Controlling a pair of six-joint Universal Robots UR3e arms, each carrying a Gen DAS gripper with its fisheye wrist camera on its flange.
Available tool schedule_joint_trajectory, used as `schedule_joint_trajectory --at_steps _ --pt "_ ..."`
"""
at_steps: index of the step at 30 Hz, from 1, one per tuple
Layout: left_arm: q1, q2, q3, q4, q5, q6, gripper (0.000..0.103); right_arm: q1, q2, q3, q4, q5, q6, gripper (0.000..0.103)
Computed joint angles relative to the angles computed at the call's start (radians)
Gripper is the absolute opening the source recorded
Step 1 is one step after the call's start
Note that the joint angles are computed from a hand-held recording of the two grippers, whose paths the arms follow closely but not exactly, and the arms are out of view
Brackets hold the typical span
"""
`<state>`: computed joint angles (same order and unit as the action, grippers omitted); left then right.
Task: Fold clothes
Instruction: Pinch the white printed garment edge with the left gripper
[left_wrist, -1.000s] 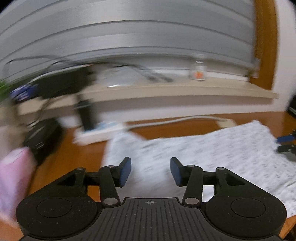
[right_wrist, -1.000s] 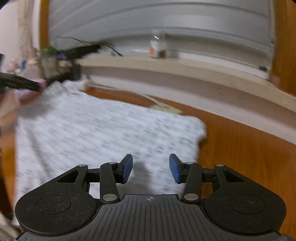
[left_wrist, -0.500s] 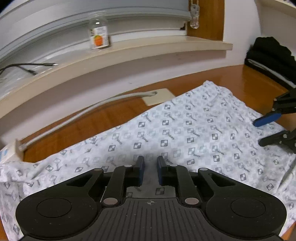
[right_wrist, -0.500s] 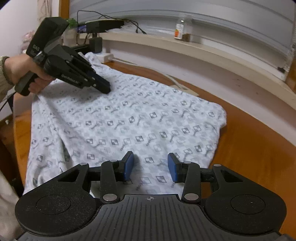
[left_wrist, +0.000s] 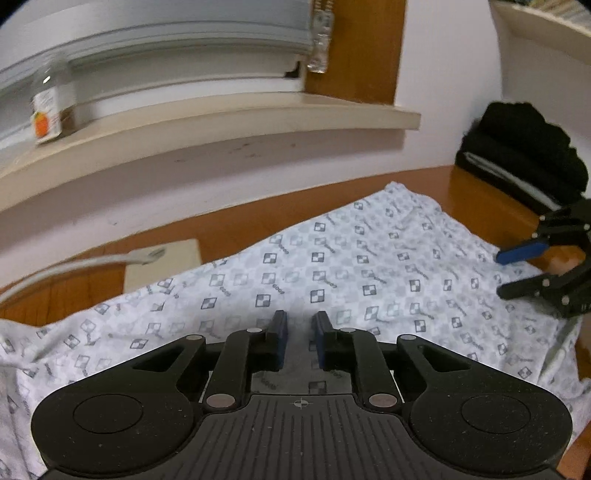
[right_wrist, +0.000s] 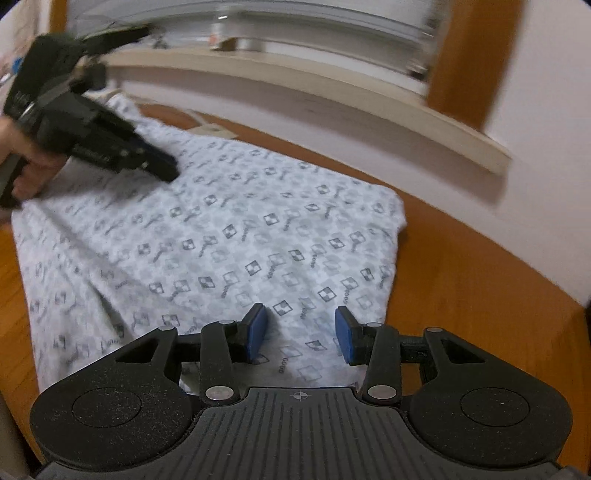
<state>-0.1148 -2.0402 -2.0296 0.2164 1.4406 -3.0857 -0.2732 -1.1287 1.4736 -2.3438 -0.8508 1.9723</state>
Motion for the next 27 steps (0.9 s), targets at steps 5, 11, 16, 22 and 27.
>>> schedule_joint_trajectory --at_steps 5,11,16,22,27 --pt "0.042 0.146 -0.139 0.023 -0.006 0.06 0.056 -0.001 -0.118 0.196 -0.181 0.046 0.091 0.041" --pt "0.273 0.4 -0.366 0.018 -0.07 0.129 0.072 0.125 -0.217 0.331 -0.23 0.126 0.176 0.044" --pt "0.494 0.496 -0.439 -0.082 -0.203 0.184 0.075 0.308 -0.224 0.355 -0.255 0.119 0.252 0.049" --pt "0.603 0.43 -0.449 -0.113 -0.289 0.236 0.075 0.479 -0.213 0.384 -0.325 0.111 0.301 0.062" --pt "0.644 0.372 -0.431 -0.121 -0.386 0.251 0.068 0.575 -0.207 0.389 -0.344 0.085 0.31 0.065"
